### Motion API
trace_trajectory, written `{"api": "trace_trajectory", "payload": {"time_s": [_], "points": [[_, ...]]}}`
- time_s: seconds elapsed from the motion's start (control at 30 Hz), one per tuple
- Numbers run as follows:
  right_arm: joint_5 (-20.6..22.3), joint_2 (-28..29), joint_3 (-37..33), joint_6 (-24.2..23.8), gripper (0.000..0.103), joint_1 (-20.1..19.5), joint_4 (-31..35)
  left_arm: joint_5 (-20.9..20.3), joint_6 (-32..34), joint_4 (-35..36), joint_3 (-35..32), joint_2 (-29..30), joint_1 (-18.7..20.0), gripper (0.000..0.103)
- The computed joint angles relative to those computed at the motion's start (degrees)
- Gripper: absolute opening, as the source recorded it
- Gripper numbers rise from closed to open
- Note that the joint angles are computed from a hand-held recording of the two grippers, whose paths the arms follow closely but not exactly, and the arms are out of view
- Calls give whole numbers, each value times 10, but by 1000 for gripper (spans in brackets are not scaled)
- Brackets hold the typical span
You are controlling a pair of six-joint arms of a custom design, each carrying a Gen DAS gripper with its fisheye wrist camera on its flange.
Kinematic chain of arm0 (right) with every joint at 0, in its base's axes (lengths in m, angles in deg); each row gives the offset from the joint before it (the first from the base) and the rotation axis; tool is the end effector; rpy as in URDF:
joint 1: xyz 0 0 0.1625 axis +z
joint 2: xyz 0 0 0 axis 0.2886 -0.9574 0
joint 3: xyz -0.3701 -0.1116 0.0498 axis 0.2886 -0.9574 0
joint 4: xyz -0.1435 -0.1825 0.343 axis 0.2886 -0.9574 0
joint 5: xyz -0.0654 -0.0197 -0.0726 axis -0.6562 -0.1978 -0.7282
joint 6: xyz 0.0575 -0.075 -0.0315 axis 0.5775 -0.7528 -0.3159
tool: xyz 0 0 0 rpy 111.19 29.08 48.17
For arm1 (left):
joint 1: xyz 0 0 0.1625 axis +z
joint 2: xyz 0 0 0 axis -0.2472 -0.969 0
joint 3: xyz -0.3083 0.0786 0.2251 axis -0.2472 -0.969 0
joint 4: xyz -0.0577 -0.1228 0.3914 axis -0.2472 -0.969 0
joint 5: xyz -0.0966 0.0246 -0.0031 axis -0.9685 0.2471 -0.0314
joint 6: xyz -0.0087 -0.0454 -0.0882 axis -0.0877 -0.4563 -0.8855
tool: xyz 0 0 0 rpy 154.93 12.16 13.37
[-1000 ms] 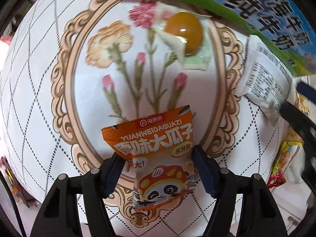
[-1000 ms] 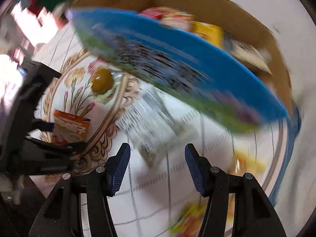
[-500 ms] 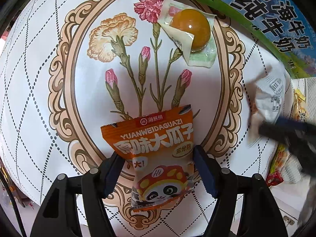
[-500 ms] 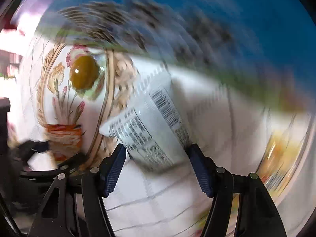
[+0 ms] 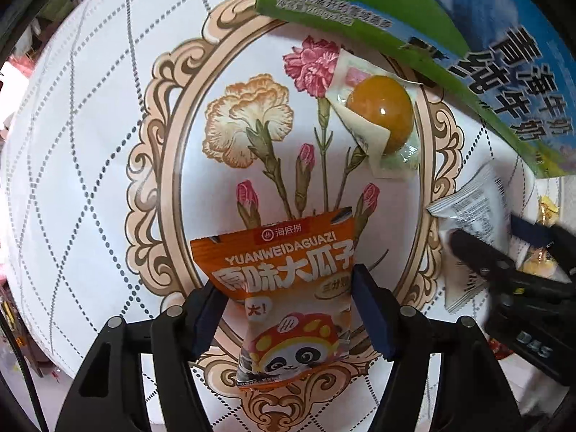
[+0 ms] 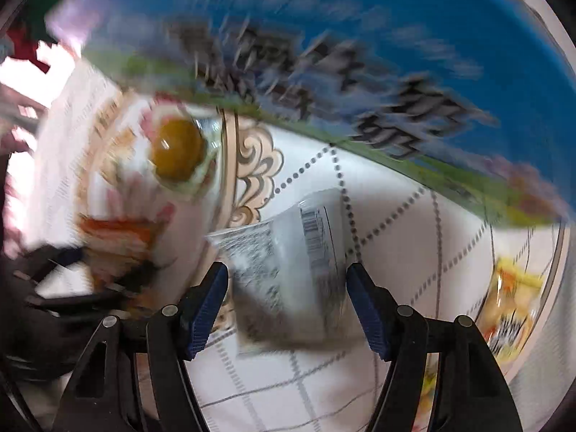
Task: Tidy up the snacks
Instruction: 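Grasp the orange sunflower-seed bag with left gripper while right grasps white bread packet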
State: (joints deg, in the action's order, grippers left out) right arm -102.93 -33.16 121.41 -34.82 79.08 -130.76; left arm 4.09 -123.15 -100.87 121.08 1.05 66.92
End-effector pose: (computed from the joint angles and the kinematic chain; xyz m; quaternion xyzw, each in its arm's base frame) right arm 0.1438 -0.7280 0.1531 0.2678 -0.8990 -0.0937 0.3337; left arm -0.2768 -0.6678 0.0349 -0.1636 0.9298 -0.0854 0.3184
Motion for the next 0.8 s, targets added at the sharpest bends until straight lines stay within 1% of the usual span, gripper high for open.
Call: {"api": "trace_trajectory", "payload": {"time_s": [0.03,0.1,0.17,0.2,0.27,0.33,0.37,0.43,0.5,0.53,0.6,0.63,0.7,0.73,0.8], "points": [[6,-2,1,23,67,-4,6,-5,3,-6,4,-3,1,66],[22,-15,1,64,63,-11,30,-28,12,-14,11,-8,8,67],[40,-29,1,111,63,-19,73,-50,15,-25,21,-13,12,68],[58,-39,2,139,63,-26,101,-55,17,-31,26,-14,13,69],[90,-57,4,187,63,-40,137,-52,26,-27,24,-8,11,75],[124,-68,5,229,63,-53,158,-38,29,1,8,8,7,75],[138,-71,4,237,64,-57,167,-28,31,12,1,14,3,75],[131,-81,15,232,66,-55,152,-17,47,3,2,19,-4,74],[101,-95,36,204,72,-46,115,-11,68,8,-5,27,-10,71],[85,-99,47,188,73,-40,96,-8,72,15,-10,32,-11,71],[72,-104,73,175,73,-32,69,-5,77,16,-7,33,-12,70],[68,-105,78,170,73,-29,67,-5,74,17,-4,32,-11,67],[68,-103,92,170,73,-27,49,-4,70,-1,22,24,-15,61],[67,-103,99,172,73,-25,44,-3,68,-1,30,18,-16,61],[47,-103,126,163,73,-21,13,3,56,1,45,8,-17,61]]}}
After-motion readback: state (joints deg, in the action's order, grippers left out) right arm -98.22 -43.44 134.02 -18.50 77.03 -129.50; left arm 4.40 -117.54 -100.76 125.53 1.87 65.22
